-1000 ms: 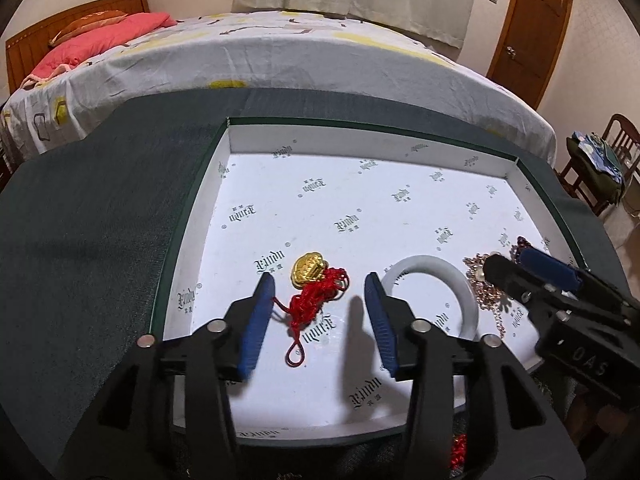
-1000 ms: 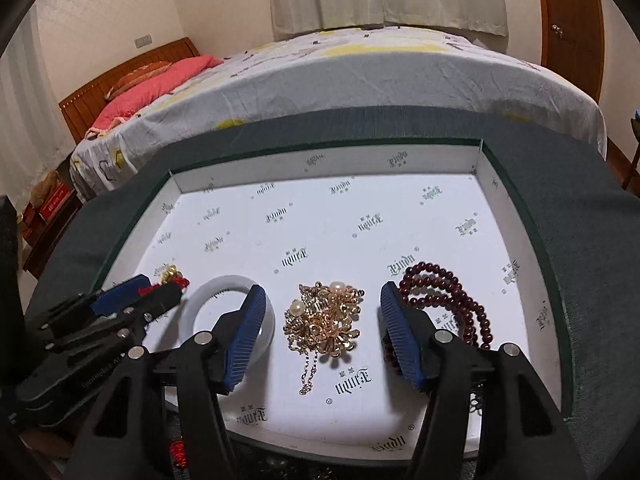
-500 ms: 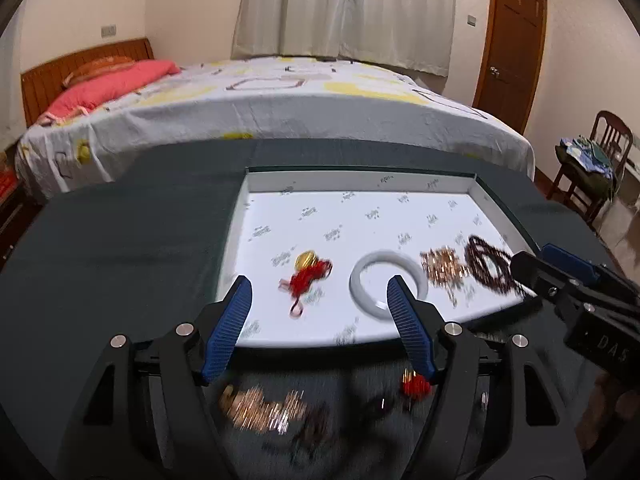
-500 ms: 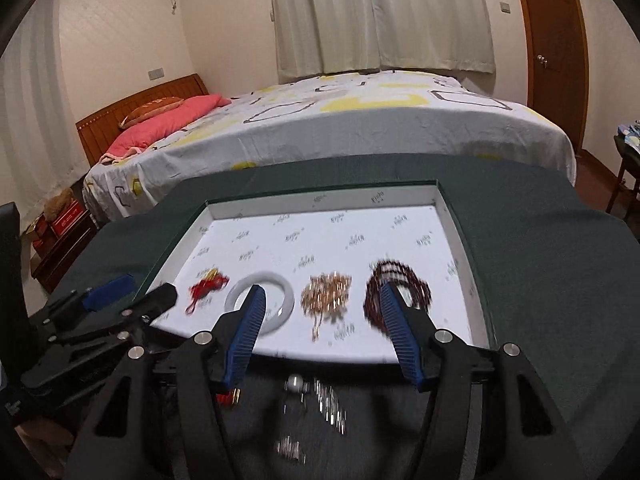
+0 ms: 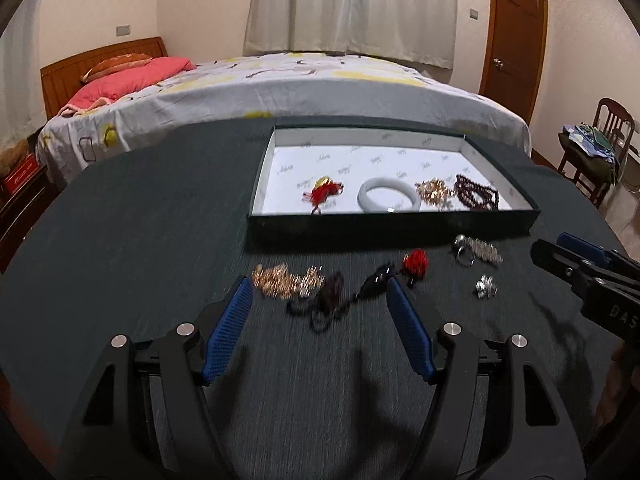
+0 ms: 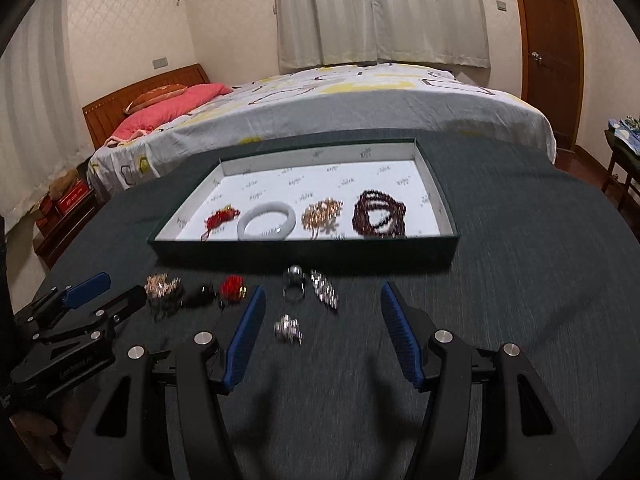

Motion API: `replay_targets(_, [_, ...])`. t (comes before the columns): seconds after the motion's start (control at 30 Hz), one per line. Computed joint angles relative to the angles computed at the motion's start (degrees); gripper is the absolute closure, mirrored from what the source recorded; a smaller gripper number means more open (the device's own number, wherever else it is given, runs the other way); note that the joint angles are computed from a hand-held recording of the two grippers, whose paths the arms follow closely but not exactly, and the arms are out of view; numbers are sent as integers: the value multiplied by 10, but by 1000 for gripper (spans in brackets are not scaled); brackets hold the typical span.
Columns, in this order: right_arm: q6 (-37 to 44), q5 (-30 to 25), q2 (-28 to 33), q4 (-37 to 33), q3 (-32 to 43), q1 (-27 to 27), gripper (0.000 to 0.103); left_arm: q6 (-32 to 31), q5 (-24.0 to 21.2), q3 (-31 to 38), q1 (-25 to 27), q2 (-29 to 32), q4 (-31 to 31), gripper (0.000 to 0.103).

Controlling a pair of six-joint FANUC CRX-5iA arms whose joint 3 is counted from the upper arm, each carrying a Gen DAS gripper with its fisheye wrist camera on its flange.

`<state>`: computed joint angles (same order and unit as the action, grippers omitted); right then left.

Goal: Organize jewelry
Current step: 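Withdraw both tools from the tray back over the table, then grasp the gold chain necklace with the left tool while the right tool grasps the silver flower brooch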

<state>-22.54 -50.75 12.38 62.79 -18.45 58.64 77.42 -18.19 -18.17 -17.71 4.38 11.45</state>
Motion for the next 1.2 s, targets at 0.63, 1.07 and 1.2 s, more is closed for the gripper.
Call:
replay_targets(0.63, [-7,3,2,-18,-10,11,44,-22,-12,-3,5,17,42,46])
replay_targets(1.07, [96,27,47,-86,56,-10,48,-30,-19,1,7,24,48,51])
replay_targets(1.2, [138,28,64,-125,85,-16,51,-28,-19,-1,12,23,48,51])
